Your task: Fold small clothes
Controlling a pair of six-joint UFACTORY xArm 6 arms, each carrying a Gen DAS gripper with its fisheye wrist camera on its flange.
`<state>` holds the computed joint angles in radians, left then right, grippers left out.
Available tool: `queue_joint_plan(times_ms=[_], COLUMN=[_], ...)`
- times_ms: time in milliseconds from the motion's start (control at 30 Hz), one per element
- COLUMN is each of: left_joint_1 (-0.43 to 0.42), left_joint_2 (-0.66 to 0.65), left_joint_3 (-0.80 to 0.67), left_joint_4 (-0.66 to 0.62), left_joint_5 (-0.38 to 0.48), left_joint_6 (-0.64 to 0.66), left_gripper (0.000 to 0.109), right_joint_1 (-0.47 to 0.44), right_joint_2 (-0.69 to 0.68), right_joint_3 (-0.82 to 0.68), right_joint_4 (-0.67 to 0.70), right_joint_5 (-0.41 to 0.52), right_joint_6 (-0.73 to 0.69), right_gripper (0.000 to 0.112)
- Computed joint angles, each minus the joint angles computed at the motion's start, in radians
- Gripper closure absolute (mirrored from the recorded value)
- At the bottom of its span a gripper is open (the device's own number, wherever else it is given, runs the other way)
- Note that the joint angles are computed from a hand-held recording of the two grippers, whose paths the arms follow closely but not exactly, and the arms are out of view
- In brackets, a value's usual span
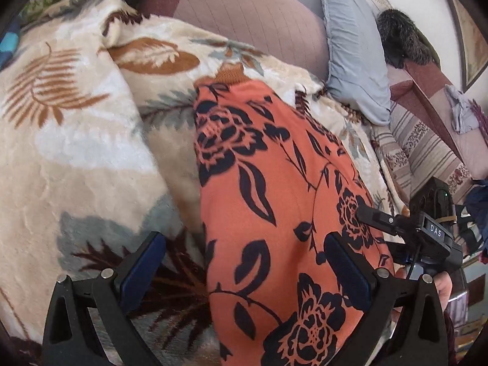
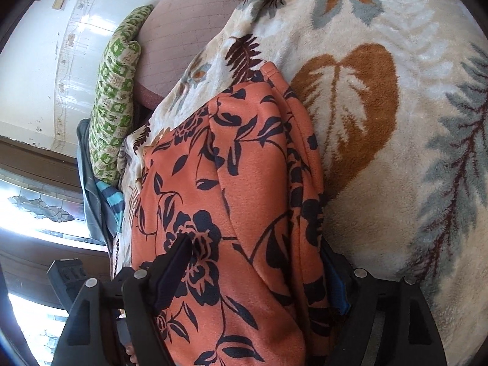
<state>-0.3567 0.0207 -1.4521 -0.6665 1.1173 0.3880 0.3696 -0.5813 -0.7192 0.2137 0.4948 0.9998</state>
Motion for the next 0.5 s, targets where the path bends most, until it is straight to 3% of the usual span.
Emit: queue_joint_plan(times_ms=[67, 167, 300, 367, 500], left_joint_1=[-0.022, -0.016, -0.026, -0.023, -0.01], left_joint_2=[-0.021, -0.026, -0.041, -0.039, -0.042], left_joint_3=[0.026, 0.025, 0.042, 0.046, 0.054], left_joint_4=[0.029, -0.05, -0.078, -0.094, -0.105], left_joint_5=[-0.035, 0.013, 0.008, 0.001, -0.03], left_joint_6=[0.015, 0.076, 0.123, 0.127, 0.113], left_gripper=[0.006, 0.006, 0.006, 0.009, 0.036], right_joint_1=[0.011, 0.019, 0.03, 0.037, 0.051], right_joint_2=[0.008, 0.01, 0.031, 0.044, 0.065], right_joint_3=[-0.009, -0.011, -0.047, -0.064, -0.105], right_joint_4=[0.008, 0.011, -0.068, -0.119, -0.232], right_joint_5=[0.001, -0.006, 0.048, 0.056, 0.095], right_joint_6=[-0.03, -0.05, -0.016, 0.011, 0.072], right_gripper=[0.031, 0.035, 0.058, 0.062, 0.066])
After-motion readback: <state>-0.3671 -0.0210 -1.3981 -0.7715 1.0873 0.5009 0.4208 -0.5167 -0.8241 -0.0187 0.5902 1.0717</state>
